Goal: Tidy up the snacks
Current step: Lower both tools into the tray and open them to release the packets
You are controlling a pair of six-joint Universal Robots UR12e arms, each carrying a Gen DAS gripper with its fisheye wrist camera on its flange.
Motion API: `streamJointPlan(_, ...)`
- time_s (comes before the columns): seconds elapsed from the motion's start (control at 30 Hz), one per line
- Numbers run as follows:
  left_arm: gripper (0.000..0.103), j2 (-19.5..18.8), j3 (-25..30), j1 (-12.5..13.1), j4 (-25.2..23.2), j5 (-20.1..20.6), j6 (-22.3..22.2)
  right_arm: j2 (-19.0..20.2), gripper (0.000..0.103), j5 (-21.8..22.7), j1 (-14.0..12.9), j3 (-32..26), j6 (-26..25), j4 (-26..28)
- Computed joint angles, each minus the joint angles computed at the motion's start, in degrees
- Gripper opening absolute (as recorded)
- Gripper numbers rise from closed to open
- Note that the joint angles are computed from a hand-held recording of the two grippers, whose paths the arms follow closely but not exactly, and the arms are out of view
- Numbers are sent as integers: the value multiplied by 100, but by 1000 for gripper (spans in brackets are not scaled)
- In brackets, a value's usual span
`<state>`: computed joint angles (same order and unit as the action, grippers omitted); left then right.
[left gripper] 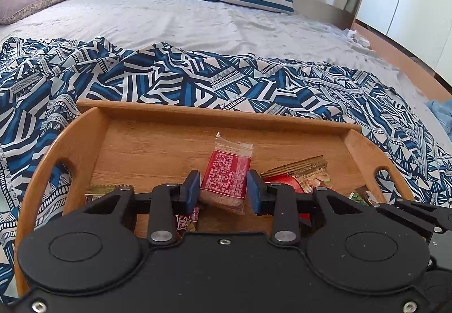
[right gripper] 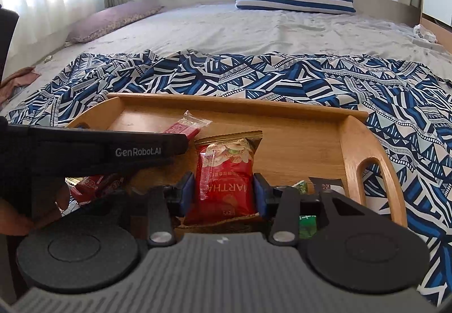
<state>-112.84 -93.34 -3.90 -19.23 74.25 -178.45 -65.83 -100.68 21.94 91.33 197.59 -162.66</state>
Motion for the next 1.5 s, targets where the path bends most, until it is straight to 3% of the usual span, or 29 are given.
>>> streamJointPlan(0.27, 32, -14, -17, -36, 96, 106, 149, 19, 50, 35, -21, -4, 28, -46)
streamJointPlan(0.5, 31, -10, -7, -33, 55, 122, 159, 34, 61, 10, -17, -29, 92, -21)
streamJointPlan(0.77, 32, 65, -64, -14, 152, 177, 204, 11, 65, -50, 4, -52, 133, -14)
streamJointPlan(1.17, 41, 318, -231, 64, 229, 242, 257, -128, 68, -304, 83, -21, 160, -41)
streamJointPlan(1.5, 55, 712, -552, 175, 419, 293, 445, -333, 73, -621, 183, 66, 167, -86)
